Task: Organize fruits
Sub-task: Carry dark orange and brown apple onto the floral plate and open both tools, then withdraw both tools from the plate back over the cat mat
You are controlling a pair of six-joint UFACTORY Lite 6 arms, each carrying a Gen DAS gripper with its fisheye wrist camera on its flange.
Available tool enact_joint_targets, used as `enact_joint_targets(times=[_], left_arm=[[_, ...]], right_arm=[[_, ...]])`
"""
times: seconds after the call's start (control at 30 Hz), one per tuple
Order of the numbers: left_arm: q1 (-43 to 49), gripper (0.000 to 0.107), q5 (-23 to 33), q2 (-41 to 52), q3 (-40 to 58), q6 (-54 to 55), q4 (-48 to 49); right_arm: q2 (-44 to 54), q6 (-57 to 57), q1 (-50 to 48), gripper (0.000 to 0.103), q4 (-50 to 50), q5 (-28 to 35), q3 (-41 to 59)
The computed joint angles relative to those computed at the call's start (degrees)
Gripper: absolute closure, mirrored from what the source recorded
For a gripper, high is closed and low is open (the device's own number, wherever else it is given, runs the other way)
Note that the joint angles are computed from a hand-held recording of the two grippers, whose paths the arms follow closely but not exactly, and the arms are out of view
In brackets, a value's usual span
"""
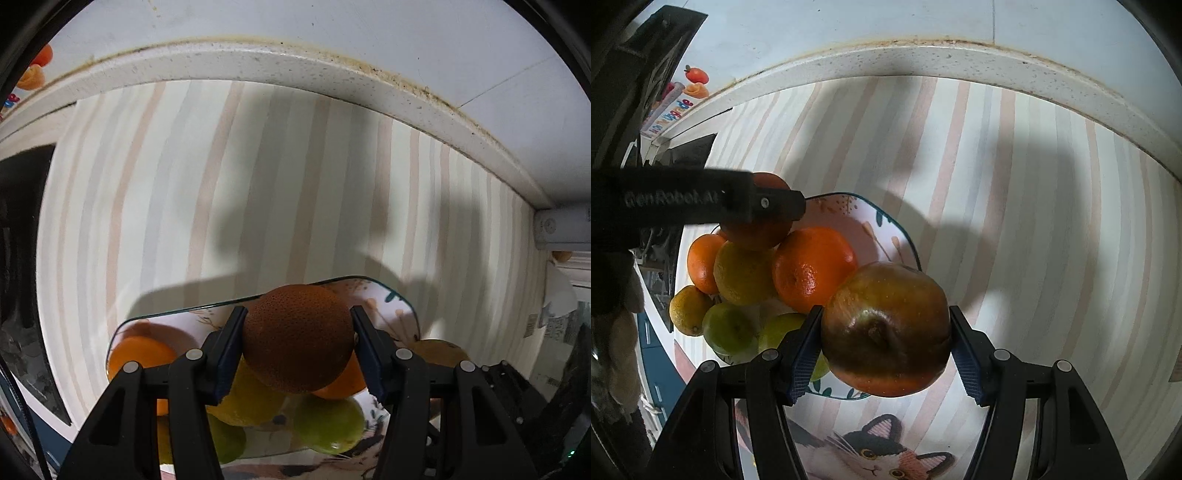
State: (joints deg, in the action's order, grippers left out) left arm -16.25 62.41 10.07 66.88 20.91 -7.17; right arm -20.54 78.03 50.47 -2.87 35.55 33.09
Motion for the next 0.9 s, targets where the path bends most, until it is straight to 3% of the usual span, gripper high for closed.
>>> enact_joint_targets(times=[0.33,0.57,0.7,0.83,0.9], left_arm=[[2.28,0.053,0.35,4.31,1.45,-0.85,-0.56],[2.4,0.052,2.64,5.48,3.53,-3.47,-0.99],[3.6,0.031,2.41,3.53,2.56,-2.98,-1.25],[5.09,0.029,2.88,0.9,1.51,-2.74,-1.33],[6.3,0.024,2.61,-2.02,0.07,-2.12,-0.81]], right_arm=[[1.44,-7.18,-1.97,0.034,6.45,-4.27,-0.73],[-2.49,-6.92,-3.07,0.02,6.33,-1.76,-1.32],[-4.26,-5.99,-3.02,0.015,5.73,-0.73,-1.76],[-4.49,-2.49,-0.55,0.015,3.07,2.25,-0.09],[-4.79,1.71,2.15,0.007,-0.39,5.79,1.48]])
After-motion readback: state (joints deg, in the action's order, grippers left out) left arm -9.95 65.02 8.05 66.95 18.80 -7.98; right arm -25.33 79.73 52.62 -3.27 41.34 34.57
